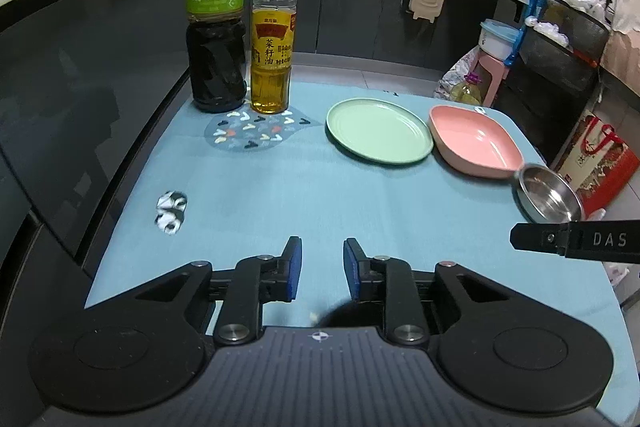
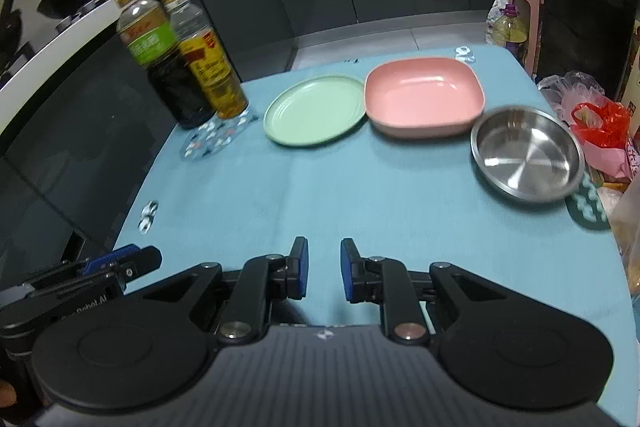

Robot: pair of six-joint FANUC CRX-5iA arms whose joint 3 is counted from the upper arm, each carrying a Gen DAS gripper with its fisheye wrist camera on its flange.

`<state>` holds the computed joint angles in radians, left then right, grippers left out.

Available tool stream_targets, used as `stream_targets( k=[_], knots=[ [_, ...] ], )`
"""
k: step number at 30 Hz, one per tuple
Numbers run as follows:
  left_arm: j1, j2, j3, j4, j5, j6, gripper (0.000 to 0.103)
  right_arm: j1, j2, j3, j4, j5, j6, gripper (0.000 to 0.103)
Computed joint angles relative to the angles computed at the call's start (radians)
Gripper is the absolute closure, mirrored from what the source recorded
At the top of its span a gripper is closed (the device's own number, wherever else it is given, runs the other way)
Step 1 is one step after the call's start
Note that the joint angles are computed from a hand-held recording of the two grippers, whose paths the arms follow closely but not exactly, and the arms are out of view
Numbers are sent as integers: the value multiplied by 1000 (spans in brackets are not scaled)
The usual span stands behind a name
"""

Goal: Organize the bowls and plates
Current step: 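Open both tools and move them toward the green plate, then grip the green plate rim with the left tool while the right tool grips it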

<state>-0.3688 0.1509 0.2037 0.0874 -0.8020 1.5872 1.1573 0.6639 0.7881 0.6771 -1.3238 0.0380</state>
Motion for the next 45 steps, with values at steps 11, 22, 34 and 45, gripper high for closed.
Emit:
stream_targets(
  k=[11,22,34,45],
  knots=[
    [0,205,241,31,-85,-10,82,-88,99,176,-91,-20,84,87],
    [20,395,430,155,-86,-31,82,-158,212,373,-150,-52,97,87],
    [47,554,571,250,-78,20,81,-217,299,474,-191,-51,5,87],
    [43,577,564,272,-47,-5,81,-230,301,426,-158,2,-41,88]
  ],
)
